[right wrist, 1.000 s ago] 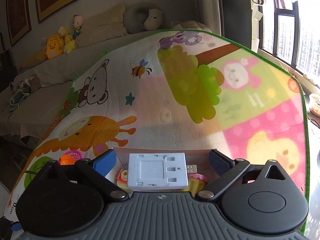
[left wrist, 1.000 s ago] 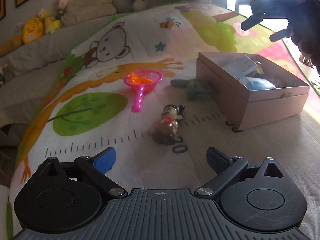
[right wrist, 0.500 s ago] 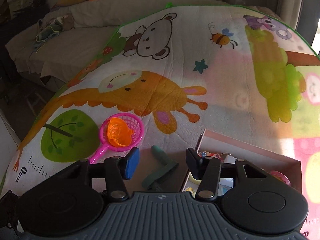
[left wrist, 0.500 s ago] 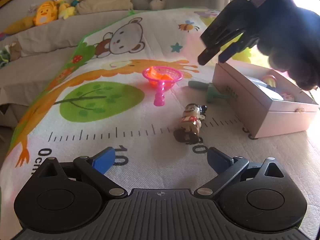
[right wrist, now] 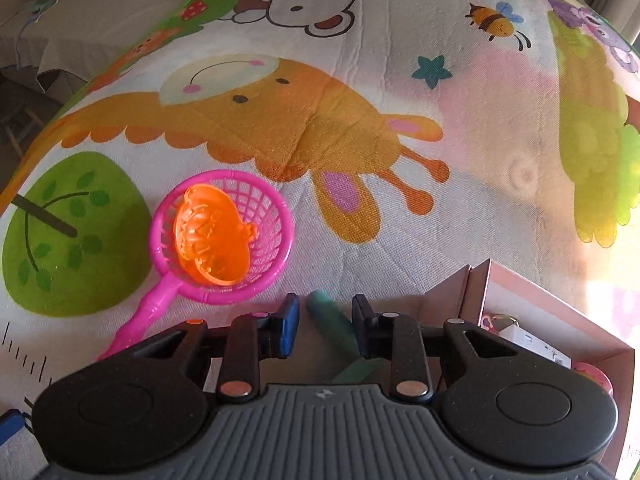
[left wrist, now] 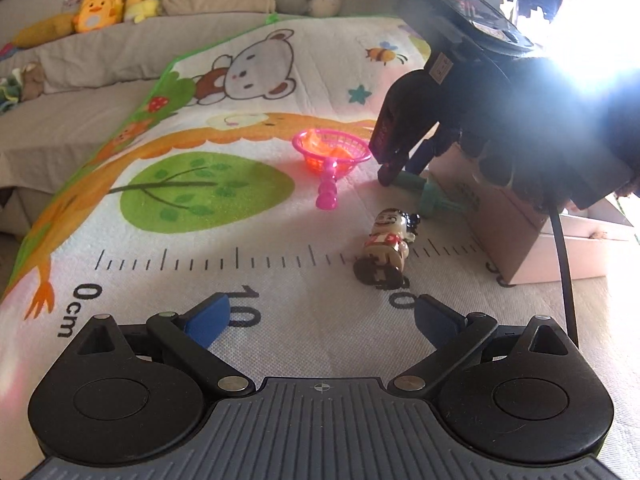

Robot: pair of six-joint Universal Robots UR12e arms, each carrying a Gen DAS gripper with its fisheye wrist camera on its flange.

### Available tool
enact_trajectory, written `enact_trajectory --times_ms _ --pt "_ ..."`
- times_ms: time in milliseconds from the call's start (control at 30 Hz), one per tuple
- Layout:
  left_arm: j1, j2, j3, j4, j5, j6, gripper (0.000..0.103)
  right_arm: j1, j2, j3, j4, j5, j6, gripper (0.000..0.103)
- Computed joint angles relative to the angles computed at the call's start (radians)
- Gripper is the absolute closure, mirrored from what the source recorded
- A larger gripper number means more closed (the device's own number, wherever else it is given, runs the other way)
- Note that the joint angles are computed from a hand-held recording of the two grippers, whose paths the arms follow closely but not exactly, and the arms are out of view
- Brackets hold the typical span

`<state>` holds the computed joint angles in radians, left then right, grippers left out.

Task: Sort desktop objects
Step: 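Grasp the pink net handle with the right tool and lift it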

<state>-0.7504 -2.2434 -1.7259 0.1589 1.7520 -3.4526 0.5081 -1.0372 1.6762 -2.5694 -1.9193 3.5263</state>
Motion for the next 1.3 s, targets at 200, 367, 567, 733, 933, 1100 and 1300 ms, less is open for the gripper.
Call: enact_trajectory --times_ms 200,367,567,733,933,1100,1300 --pt "0.001 0.001 -0.001 0.001 -0.004 0.001 0.002 -0.010 -0.042 0.048 -0.014 0.143 0.050 0.076" --pt "0.005 0.014 -0.016 -0.013 -0.052 0.053 0.001 0.009 -0.091 0.115 -0.047 0.267 -0.006 0.078" --pt "0.004 0.030 -0.046 -0.007 -0.089 0.121 0.000 0.033 -0.157 0.182 -0.062 0.331 -0.098 0.076" --pt "0.001 0.028 -0.044 -0.007 -0.069 0.105 0.000 0.008 -0.153 0.179 -0.253 0.252 0.025 0.053" --pt "0.003 0.027 -0.048 0.006 -0.066 0.084 0.000 -0.011 -0.027 0.045 -0.265 0.132 0.072 0.014" --pt "0.009 0.028 -0.050 0.009 -0.078 0.065 0.000 -0.027 0.048 -0.041 -0.177 0.134 0.087 0.011" --pt "0.008 0.029 -0.051 0.009 -0.076 0.065 0.000 -0.030 0.030 -0.015 -0.149 0.199 0.055 0.049"
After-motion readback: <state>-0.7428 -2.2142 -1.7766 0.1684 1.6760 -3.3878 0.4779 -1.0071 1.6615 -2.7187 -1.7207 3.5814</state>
